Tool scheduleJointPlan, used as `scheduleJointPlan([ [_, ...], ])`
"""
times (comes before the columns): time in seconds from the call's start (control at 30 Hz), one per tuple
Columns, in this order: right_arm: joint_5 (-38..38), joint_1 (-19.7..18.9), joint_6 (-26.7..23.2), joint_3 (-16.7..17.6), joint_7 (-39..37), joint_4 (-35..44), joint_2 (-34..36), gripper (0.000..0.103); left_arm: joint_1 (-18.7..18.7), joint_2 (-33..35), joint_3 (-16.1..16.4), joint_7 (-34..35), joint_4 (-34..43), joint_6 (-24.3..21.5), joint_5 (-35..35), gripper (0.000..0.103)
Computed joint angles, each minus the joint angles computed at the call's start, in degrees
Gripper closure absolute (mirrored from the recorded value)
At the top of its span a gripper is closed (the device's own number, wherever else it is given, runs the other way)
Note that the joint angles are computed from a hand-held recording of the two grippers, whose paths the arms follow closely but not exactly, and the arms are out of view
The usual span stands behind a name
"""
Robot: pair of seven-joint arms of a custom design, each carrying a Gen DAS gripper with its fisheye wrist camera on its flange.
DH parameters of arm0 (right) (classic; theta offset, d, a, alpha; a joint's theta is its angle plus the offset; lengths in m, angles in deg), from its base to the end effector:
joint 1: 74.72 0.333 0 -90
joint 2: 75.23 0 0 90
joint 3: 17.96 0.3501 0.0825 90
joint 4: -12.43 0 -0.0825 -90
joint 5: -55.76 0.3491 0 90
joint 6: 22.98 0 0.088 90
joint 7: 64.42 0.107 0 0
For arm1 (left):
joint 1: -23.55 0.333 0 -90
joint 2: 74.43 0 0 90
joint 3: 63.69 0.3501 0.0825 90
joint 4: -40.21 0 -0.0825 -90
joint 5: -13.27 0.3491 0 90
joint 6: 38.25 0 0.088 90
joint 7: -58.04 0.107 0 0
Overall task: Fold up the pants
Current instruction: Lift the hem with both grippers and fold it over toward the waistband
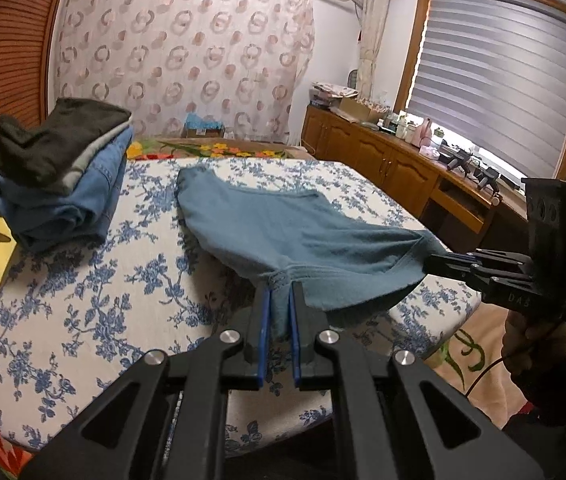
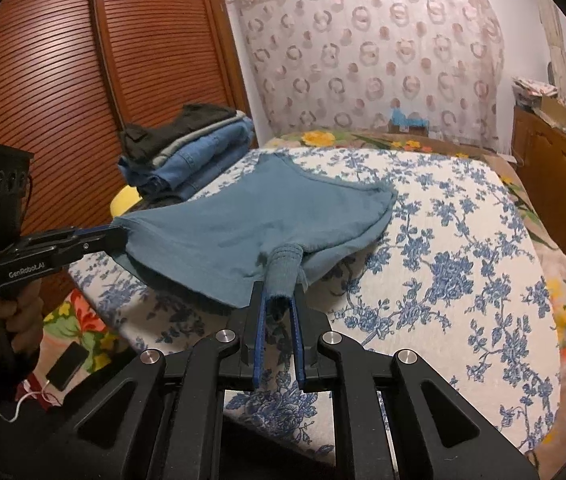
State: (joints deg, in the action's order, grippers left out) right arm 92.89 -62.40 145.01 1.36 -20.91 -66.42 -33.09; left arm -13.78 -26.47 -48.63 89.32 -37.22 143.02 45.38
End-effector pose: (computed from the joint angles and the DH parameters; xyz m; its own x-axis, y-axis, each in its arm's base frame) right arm 0.7108 0.2941 0.4196 0.6195 -0.7682 -0.1615 -0.5399 -0.2676 -0.7981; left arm 0.6652 -0.4051 0.3761 -0.2220 -0.9542 0.2005 -0.5759 -0.0376 -0.8167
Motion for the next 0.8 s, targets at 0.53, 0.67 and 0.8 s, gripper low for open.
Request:
scheduleJointPlan([
  [0.53,6.27,-3.48,3.57,5.47,-9.13,-3.45,-3.47,0.095,-7.3,-2.54,9.51,-2.1,-3.1,3.18,-0.57,0.097],
  [0.67,3.87,-0.36,2.27,1.08,-6.3,-0.86,-1.87,0.095,-2.06,-0.22,2.85,1.43,1.43,-0.57,-1.03,0.097],
  [0.8,-2.06,3.65,-1.88,-4.96,1.51,6.42,2.82,0.095,3.05,3.79,-3.72,4.98,8.99,-5.49,-0.97,0.097],
])
